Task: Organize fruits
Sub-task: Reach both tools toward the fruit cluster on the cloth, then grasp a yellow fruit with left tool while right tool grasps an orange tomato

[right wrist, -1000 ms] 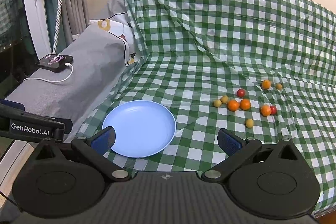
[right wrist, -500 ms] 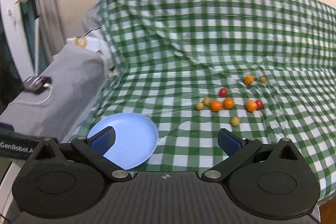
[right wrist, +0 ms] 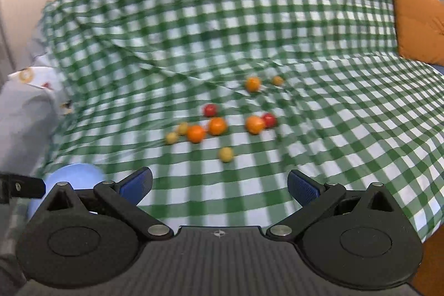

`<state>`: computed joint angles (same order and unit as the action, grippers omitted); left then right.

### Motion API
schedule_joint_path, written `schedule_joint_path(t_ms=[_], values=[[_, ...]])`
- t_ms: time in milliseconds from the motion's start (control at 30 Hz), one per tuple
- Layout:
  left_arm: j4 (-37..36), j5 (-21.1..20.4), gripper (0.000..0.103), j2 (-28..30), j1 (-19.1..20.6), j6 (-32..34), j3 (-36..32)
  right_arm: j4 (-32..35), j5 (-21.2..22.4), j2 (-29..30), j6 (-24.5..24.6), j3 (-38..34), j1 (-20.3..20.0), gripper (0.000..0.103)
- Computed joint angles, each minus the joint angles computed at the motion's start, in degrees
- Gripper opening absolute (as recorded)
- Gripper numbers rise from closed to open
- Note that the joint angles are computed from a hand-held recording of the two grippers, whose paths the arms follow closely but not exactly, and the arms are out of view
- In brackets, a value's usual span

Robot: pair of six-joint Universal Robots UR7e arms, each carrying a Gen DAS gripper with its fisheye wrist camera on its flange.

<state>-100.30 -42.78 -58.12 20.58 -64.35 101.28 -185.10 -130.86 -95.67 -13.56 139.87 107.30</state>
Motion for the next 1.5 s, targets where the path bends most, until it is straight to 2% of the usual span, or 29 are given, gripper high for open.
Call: schedule_joint_path(t_ms=[233, 333, 367, 400, 433, 500, 667, 733, 767, 833, 967, 1133, 1267, 1300, 1333, 1367, 1400, 1433, 1500], values=[[-9.14, 3.76, 0.103, 13.08, 9.75, 12.78, -9.84, -11.78, 4.93, 10.09, -6.8, -4.1, -12.42, 0.102], [-12.41, 4.32, 0.103, 18.22, 13.2, 19.05, -14.19, -14.66, 6.24, 15.71, -7.45, -7.66, -16.27, 0.101], [-13.65, 4.16, 0.103, 19.58, 14.2, 20.68, -15.27, -15.1, 6.87, 17.33, -7.32, -8.86, -17.3, 0.1], [-14.42, 4.18, 0.103, 20.94, 15.18, 21.98, -16.42, -15.48, 7.41, 19.15, -7.22, -10.27, -18.35, 0.094], [-14.68, 4.41, 0.102, 22.35, 16.06, 23.15, -17.69, -15.27, 7.56, 20.52, -7.05, -11.5, -18.94, 0.091], [-16.3, 5.03, 0.102, 24.35, 17.37, 26.19, -19.19, -15.37, 8.47, 23.24, -7.36, -13.93, -20.1, 0.09], [-20.47, 5.53, 0.102, 27.88, 19.83, 31.58, -21.89, -16.38, 10.45, 29.06, -10.98, -19.01, -21.59, 0.085], [-22.91, 4.74, 0.096, 28.85, 20.68, 34.43, -22.51, -16.44, 10.48, 30.93, -11.99, -20.53, -22.16, 0.084], [-23.2, 4.29, 0.095, 29.26, 20.98, 35.38, -23.01, -19.08, 10.72, 32.04, -14.4, -20.66, -22.22, 0.084], [-26.63, 4.21, 0.095, 29.48, 21.1, 37.26, -22.56, -20.47, 11.53, 32.76, -16.54, -20.83, -22.56, 0.084], [-29.06, 3.78, 0.095, 29.58, 21.43, 39.02, -22.12, -19.66, 12.35, 32.49, -16.19, -21.09, -22.89, 0.084], [-29.58, 2.02, 0.089, 29.16, 21.64, 38.53, -21.97, -20.0, 12.24, 32.64, -16.1, -21.08, -22.8, 0.084], [-29.97, 1.31, 0.081, 29.12, 21.51, 39.07, -22.02, -20.35, 12.7, 32.41, -16.38, -20.8, -22.84, 0.077], [-30.09, 0.94, 0.073, 29.12, 21.48, 39.37, -22.09, -20.47, 12.76, 32.35, -16.48, -20.67, -22.83, 0.075], [-30.81, 0.06, 0.066, 28.97, 21.52, 40.18, -21.92, -20.6, 12.79, 32.31, -16.54, -20.61, -22.82, 0.07], [-31.62, -1.62, 0.043, 28.74, 21.58, 41.37, -21.92, -21.36, 12.55, 32.46, -16.53, -20.52, -22.73, 0.063], [-31.26, -2.2, 0.028, 28.71, 21.49, 41.55, -22.21, -22.24, 11.77, 32.64, -16.37, -20.56, -22.51, 0.047], [-30.23, -2.12, 0.028, 28.76, 21.23, 41.04, -22.69, -21.55, 11.88, 32.1, -15.38, -20.37, -22.49, 0.038], [-31.3, -1.88, 0.028, 28.32, 20.78, 40.9, -21.98, -18.73, 13.28, 29.99, -11.17, -19.92, -22.85, 0.038]])
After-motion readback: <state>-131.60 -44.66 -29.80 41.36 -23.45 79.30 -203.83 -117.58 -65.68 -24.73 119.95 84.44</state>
